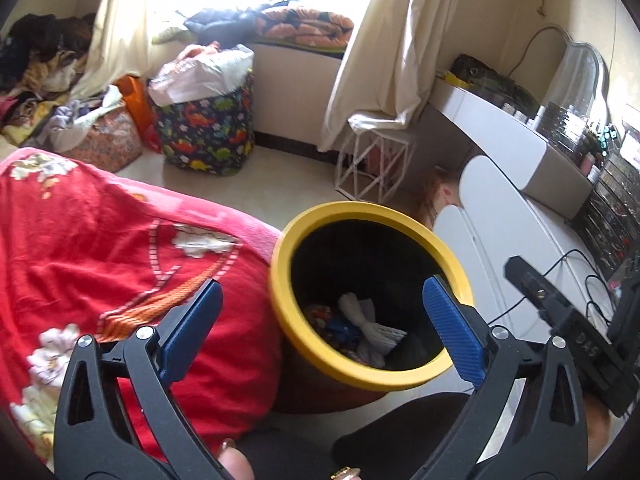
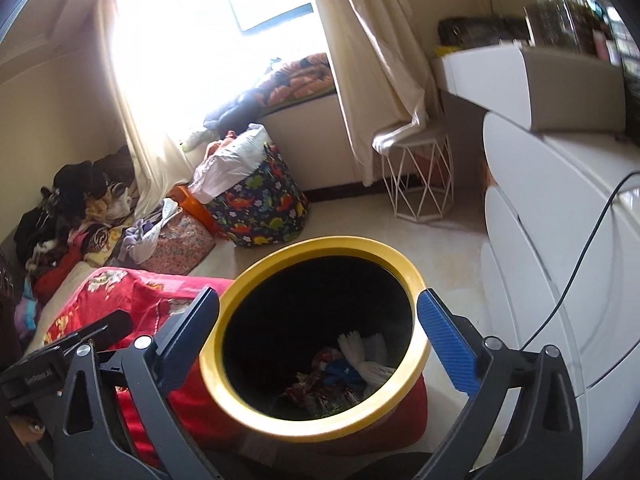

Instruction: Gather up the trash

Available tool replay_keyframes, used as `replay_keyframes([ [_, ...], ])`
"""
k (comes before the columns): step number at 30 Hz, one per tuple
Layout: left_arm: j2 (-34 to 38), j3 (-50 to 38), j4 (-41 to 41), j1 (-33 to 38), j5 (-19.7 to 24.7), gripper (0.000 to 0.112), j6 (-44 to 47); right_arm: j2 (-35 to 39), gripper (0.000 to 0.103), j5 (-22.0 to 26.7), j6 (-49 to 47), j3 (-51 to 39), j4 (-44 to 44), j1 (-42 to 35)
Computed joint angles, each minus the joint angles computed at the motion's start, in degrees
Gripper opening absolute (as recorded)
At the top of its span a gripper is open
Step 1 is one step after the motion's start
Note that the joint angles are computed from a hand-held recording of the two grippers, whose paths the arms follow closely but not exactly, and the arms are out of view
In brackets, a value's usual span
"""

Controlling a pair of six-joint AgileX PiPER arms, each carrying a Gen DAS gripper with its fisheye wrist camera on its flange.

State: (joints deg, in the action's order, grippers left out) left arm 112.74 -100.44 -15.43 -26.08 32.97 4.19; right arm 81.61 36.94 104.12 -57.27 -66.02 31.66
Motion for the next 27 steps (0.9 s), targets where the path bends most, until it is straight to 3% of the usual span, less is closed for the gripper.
replay_keyframes([
  [19, -18.19, 24.49, 13.29, 6.20, -15.18, 0.092, -10.43, 4.08, 0.097, 13.50, 1.92, -3.55, -11.68, 17.71],
  [23, -21.70, 29.95, 16.71, 7.00, -19.51, 0.092, -13.56, 4.74, 0.097, 20.72, 7.34, -1.92, -17.16, 23.16],
  [27, -24.92, 35.33, 25.78, 7.20, -24.58, 0.092, -22.01, 6.04, 0.097, 25.50, 10.23, -0.87, -20.35, 26.69],
])
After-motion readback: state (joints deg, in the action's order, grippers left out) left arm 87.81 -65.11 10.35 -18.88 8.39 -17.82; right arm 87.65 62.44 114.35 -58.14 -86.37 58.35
